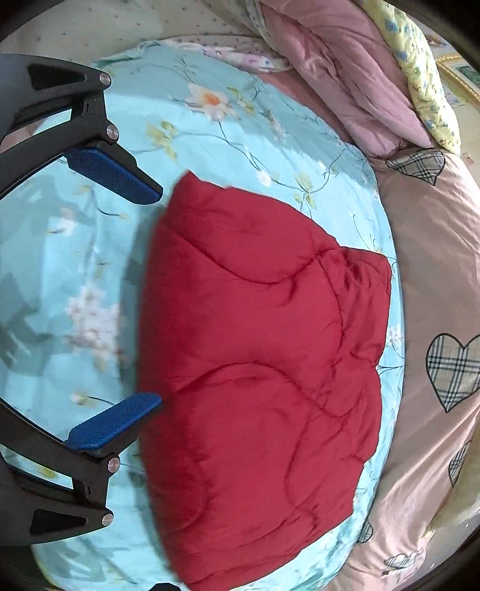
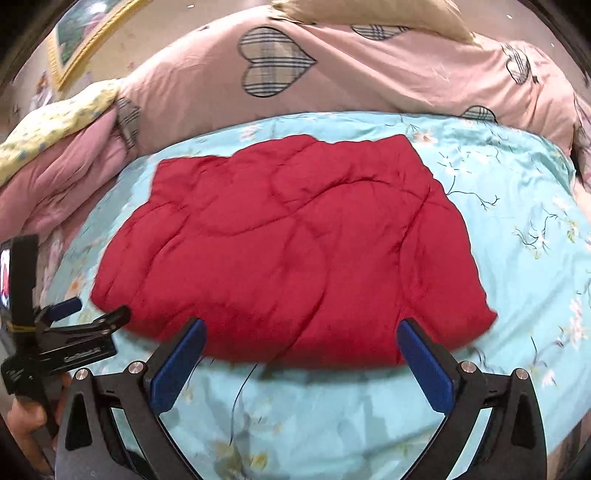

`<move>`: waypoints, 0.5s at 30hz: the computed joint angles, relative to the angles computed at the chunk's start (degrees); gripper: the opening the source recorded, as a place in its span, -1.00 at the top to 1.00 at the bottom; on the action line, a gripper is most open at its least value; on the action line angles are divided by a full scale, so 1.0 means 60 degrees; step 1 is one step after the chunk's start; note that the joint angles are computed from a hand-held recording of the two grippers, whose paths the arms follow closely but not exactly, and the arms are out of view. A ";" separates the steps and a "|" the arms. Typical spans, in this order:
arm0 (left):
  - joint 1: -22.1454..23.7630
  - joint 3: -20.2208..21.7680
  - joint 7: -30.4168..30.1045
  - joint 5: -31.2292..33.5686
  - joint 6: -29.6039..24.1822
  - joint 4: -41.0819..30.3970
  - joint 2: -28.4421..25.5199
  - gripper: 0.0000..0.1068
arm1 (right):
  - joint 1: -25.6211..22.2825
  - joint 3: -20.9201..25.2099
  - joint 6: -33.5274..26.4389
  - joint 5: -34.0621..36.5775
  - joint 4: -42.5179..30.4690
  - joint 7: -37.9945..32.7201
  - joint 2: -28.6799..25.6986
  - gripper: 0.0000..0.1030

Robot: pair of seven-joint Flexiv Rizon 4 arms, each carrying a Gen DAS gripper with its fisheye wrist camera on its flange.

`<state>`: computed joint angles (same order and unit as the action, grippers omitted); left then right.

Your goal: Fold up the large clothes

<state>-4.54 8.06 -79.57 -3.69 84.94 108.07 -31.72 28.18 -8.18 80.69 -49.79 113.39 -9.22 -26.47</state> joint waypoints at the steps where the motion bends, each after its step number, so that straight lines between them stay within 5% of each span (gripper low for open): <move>1: -0.0093 0.0135 -0.0063 0.0071 0.0034 0.0122 0.0091 -0.92 | 0.0017 0.0021 -0.0050 -0.0048 0.0115 -0.0042 0.0101 -1.00; 4: -0.0531 0.0736 -0.0433 0.0385 -0.0155 0.0271 0.0333 -0.92 | -0.0037 0.0375 -0.0336 0.0152 0.0275 -0.0156 0.0294 -1.00; 15: 0.0258 -0.0083 -0.0297 0.0315 -0.0136 0.0858 0.1191 -0.92 | 0.0083 0.0479 -0.0671 -0.0787 0.0525 0.0665 0.0740 -1.00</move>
<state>-2.99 7.56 -81.35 -1.80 84.13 113.21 -24.57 28.68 -5.31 76.66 -54.52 116.54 -5.23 -22.03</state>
